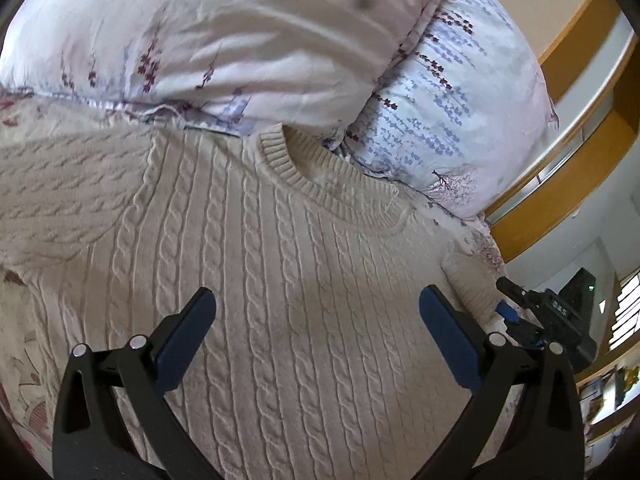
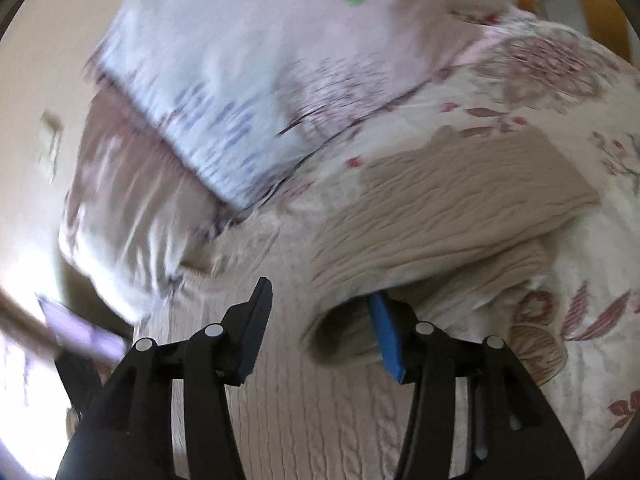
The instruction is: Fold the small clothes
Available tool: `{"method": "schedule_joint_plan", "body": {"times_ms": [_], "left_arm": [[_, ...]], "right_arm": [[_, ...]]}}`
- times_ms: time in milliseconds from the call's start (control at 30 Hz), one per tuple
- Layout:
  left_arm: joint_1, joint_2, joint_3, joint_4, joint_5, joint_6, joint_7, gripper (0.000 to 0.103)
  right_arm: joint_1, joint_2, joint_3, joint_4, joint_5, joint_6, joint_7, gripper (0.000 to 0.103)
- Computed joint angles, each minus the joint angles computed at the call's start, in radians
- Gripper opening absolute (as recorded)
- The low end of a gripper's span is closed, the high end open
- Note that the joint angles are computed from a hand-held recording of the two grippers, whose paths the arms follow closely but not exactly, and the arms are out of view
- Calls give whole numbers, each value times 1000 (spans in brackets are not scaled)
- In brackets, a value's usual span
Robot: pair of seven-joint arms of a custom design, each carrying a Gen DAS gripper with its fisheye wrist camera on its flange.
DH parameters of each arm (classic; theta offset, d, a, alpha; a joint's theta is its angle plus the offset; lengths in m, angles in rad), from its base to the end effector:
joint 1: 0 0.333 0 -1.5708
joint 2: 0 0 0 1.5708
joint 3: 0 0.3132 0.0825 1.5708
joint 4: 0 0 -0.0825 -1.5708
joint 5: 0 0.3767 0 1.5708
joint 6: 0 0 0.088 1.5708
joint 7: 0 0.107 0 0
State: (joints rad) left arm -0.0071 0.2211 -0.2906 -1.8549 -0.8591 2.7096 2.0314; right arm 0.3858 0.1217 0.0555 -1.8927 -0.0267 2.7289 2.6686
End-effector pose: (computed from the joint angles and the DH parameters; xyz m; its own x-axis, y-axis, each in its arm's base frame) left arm 0.6289 -0.1516 0.4694 -0.2145 -0.8340 0.5084 -0.8156 -0.1334 -0.5630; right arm 0.5718 0.2695 0.5236 -0.4013 -0.7127 -0.5754 -0.6963 0.6455 -0.3140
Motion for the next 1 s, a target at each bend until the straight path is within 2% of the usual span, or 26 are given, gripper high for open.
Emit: {"method": "schedule_joint_plan", "body": {"times_ms": [67, 100, 133, 200, 267, 333, 367, 400, 433, 500, 533, 600, 667, 733, 800, 833, 900, 1000], "left_arm": [[6, -1, 0, -1, -7, -13, 6, 101], [8, -4, 0, -4, -14, -16, 11, 101], [11, -9, 1, -8, -24, -19, 19, 100], [19, -16, 3, -13, -56, -32, 40, 98], [28, -23, 7, -18, -102, -46, 65, 97], [30, -27, 14, -20, -141, -53, 80, 95], [30, -27, 18, -19, -158, -59, 82, 95], [31, -26, 22, -17, -174, -68, 81, 94], [33, -23, 27, -14, -190, -87, 69, 93], [36, -15, 35, -5, -204, -126, 51, 90], [37, -10, 38, -1, -207, -145, 43, 87], [38, 3, 44, 9, -197, -183, 22, 83], [37, 17, 44, 22, -184, -208, 6, 81], [39, 33, 42, 37, -181, -230, -10, 80], [40, 44, 36, 49, -180, -242, -25, 80], [39, 46, 33, 51, -180, -239, -27, 80], [34, 39, 24, 48, -172, -235, 3, 80], [-1, 9, 14, 27, -106, -195, 78, 80]], "right_arm": [[14, 5, -30, 25, -98, -69, 126, 45], [19, 12, -37, 49, -149, -112, 165, 29], [26, 26, -42, 88, -208, -176, 192, 20], [57, 73, -48, 205, -356, -317, 220, 14], [85, 128, -40, 312, -446, -350, 177, 12], [99, 185, -20, 399, -433, -297, 54, 12], [88, 242, 27, 473, -352, -266, -92, 12], [75, 301, 76, 554, -256, -291, -238, 18], [61, 363, 132, 633, -161, -332, -373, 30], [44, 433, 201, 712, -33, -392, -529, 44], [45, 444, 217, 716, 5, -415, -570, 46], [60, 416, 198, 661, 32, -405, -571, 51], [72, 328, 160, 524, 49, -332, -527, 52], [94, 268, 122, 447, 39, -296, -521, 67], [110, 205, 84, 369, 51, -273, -491, 68], [102, 176, 79, 324, 98, -247, -483, 68], [87, 115, 65, 230, 178, -193, -444, 68], [73, 16, 44, 80, 219, -83, -349, 68]]}}
